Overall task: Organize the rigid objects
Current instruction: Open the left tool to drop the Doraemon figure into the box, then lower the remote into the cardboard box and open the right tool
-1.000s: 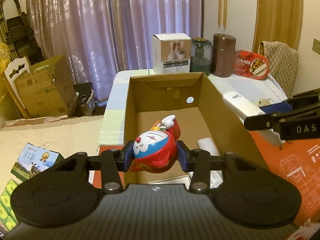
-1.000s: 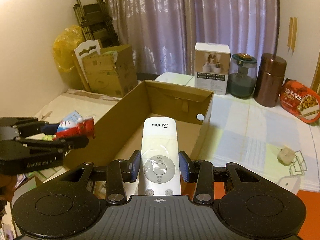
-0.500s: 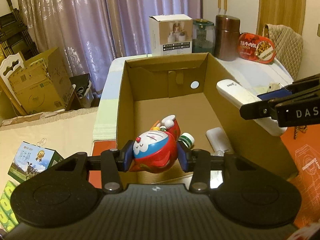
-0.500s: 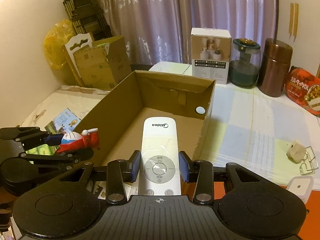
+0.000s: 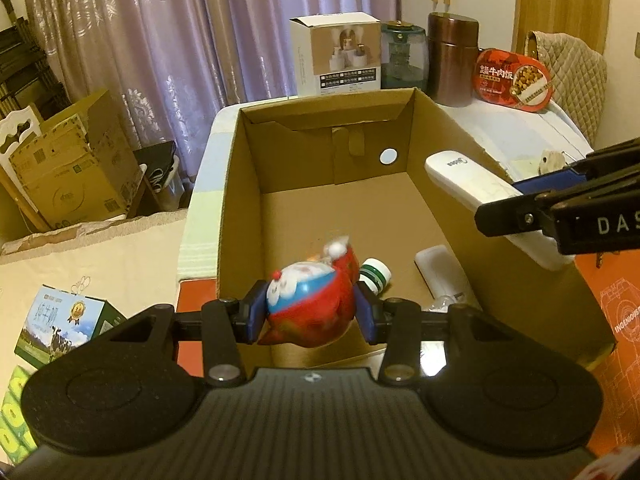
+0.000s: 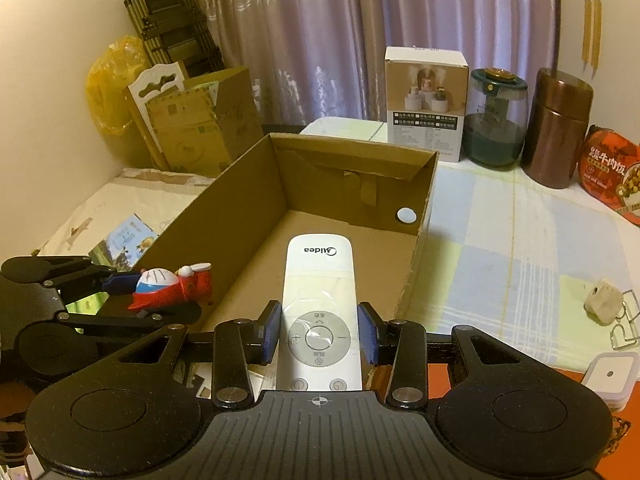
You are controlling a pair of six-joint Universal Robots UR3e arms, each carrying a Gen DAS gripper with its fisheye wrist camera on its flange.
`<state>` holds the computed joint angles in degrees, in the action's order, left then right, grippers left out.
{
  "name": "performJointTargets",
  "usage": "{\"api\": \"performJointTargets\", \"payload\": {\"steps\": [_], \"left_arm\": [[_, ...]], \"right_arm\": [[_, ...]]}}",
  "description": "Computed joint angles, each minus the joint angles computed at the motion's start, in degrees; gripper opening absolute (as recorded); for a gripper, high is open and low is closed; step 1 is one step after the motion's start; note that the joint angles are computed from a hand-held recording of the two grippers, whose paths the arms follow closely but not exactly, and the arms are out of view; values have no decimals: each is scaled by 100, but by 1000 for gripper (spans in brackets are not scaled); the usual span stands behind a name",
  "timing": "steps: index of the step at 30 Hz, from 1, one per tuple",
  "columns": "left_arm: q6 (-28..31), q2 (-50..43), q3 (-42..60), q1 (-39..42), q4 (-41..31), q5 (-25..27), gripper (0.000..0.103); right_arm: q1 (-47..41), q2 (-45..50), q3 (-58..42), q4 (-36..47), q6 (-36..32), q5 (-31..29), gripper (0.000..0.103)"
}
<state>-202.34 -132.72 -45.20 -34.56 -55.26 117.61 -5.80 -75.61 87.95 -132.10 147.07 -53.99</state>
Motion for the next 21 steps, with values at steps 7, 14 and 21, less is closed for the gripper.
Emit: {"api": "performJointTargets", "payload": {"steps": [7,14,21], "left_arm": [[-133,143,-116,-100,228,305,41],[-295,390,-247,-217,169,493,41],[-375,503,-310,-283,134,563,41]], "right_arm": [[-57,-87,41,60,19,65,37],[-99,-175,59,201,24,143,37],[-61,-219,102,237,44,152,37]]}}
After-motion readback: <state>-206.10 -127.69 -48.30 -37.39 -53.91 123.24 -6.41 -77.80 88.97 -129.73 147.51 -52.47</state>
